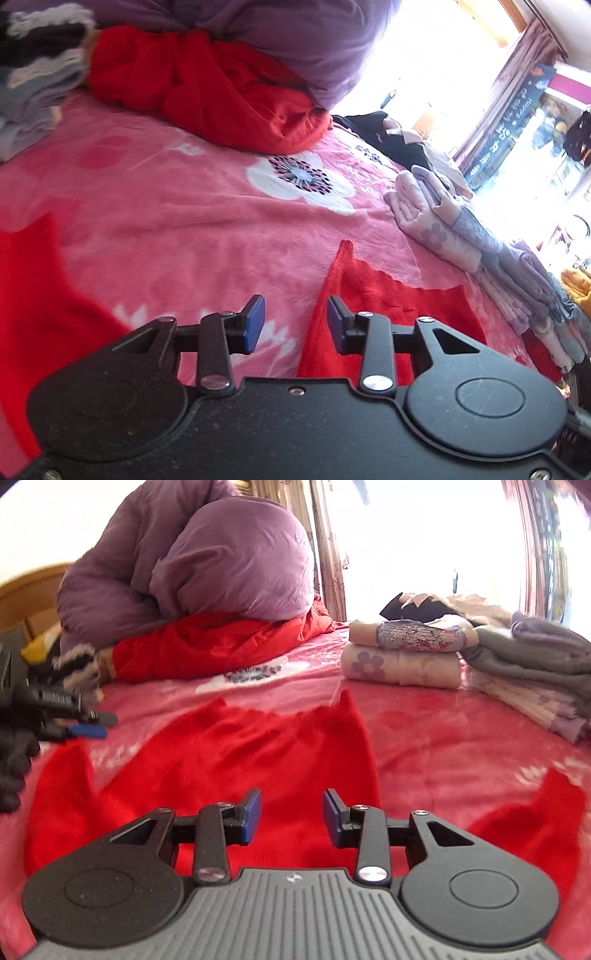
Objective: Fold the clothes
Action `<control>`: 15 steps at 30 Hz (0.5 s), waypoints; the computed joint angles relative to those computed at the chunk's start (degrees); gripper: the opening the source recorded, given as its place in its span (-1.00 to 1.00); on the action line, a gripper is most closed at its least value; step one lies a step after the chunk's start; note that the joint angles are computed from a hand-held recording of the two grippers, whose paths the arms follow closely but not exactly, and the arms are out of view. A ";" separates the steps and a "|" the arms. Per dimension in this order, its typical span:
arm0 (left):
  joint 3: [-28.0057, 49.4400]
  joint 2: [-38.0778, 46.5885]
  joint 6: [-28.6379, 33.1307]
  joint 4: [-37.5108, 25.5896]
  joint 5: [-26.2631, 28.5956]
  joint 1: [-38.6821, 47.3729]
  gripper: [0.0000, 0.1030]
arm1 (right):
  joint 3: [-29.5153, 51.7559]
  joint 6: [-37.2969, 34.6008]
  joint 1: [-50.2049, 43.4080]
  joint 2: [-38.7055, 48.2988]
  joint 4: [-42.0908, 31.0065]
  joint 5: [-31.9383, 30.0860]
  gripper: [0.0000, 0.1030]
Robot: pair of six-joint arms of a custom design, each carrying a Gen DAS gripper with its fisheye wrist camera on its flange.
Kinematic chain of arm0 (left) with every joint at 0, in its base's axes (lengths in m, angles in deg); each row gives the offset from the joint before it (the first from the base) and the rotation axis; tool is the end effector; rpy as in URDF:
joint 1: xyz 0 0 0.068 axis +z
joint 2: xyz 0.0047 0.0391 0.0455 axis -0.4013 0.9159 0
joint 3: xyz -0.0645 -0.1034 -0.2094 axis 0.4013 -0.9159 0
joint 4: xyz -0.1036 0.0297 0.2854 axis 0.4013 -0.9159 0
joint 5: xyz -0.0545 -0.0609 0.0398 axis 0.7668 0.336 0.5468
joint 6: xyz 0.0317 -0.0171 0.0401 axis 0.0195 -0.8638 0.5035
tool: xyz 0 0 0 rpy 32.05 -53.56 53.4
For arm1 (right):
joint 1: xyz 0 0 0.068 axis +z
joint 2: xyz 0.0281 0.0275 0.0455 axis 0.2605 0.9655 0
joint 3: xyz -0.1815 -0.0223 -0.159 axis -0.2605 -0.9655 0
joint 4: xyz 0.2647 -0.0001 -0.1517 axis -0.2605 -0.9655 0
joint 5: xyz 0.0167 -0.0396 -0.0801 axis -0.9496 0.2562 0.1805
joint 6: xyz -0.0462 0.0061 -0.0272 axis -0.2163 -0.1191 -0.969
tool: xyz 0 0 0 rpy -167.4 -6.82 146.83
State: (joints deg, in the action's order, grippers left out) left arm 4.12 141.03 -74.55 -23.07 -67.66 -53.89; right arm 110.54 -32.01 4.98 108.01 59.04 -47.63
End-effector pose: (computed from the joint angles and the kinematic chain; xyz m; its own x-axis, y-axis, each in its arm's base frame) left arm 0.2714 -0.1477 0.1228 -0.5867 -0.4529 -0.6714 -0.1474 0.8749 -0.4614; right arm 0.2625 -0.0247 0.1194 -0.5206 -0.0985 -0.8481 -0.4683 0.8635 0.1871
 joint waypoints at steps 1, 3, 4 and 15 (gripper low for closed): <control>1.64 2.39 1.06 0.55 1.25 0.68 -0.31 | 3.08 1.58 0.12 5.11 1.96 -1.12 -0.26; 5.04 7.07 3.13 1.41 3.79 1.99 -0.31 | 7.70 2.70 1.42 11.78 4.65 -0.81 -0.26; 6.67 9.19 4.07 1.82 4.91 2.55 -0.31 | 10.13 3.01 1.99 14.99 5.66 -0.54 -0.26; 18.61 24.83 5.13 5.26 17.20 7.64 -0.34 | 34.02 3.36 2.04 39.17 1.49 -0.02 -0.28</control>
